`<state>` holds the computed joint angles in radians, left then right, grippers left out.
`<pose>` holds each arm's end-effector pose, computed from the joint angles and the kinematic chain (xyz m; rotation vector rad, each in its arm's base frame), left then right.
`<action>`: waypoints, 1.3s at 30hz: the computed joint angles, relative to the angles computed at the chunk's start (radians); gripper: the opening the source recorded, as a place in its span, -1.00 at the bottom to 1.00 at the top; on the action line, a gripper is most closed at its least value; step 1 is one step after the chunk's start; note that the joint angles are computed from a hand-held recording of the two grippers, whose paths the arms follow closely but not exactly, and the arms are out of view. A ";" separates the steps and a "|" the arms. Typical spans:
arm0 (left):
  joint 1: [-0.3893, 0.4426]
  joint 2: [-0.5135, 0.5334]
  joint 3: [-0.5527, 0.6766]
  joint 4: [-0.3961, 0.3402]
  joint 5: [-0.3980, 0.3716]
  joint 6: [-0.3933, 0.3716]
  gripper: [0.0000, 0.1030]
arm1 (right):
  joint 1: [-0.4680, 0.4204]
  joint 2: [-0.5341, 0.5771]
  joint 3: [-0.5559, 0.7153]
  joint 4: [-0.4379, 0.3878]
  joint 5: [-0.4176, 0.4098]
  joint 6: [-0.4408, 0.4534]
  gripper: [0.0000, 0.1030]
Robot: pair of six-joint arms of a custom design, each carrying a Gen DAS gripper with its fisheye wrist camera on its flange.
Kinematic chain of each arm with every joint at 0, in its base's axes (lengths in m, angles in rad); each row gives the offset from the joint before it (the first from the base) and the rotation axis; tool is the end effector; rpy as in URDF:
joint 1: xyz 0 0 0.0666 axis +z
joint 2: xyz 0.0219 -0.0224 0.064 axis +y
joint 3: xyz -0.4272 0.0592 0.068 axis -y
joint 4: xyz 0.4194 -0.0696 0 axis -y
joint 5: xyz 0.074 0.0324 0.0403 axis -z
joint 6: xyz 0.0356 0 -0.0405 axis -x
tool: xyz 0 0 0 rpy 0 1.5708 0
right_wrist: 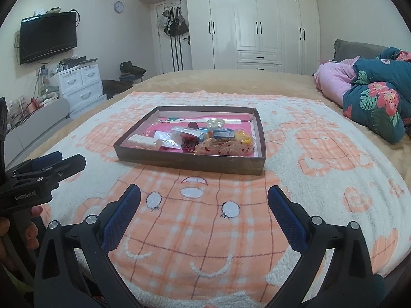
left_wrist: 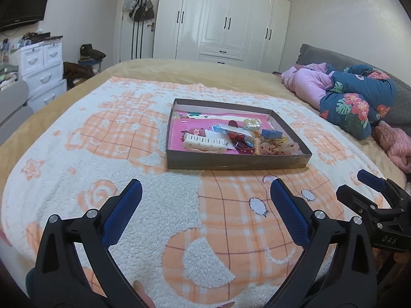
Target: Organize jewelry
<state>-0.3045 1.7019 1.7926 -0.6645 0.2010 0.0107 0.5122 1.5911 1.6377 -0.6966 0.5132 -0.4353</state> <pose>0.6218 -0.2033 0.5240 0.4324 2.1144 -0.3987 0.5326 0.2790 0.5122 0.1931 2.1174 -0.0152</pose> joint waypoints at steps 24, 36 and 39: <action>-0.002 -0.142 -0.275 0.278 -0.032 0.009 0.78 | 0.076 -0.124 -0.265 0.274 0.220 -0.010 0.88; -0.006 -0.148 -0.290 0.307 -0.030 -0.003 0.78 | 0.085 -0.127 -0.281 0.363 0.247 0.078 0.88; -0.005 -0.149 -0.291 0.310 -0.032 -0.007 0.78 | 0.087 -0.128 -0.281 0.367 0.243 0.082 0.88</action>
<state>-0.3099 1.5534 1.5015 -0.3540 0.1694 0.0037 0.5995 1.4633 1.3568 -0.3298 0.7561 -0.3537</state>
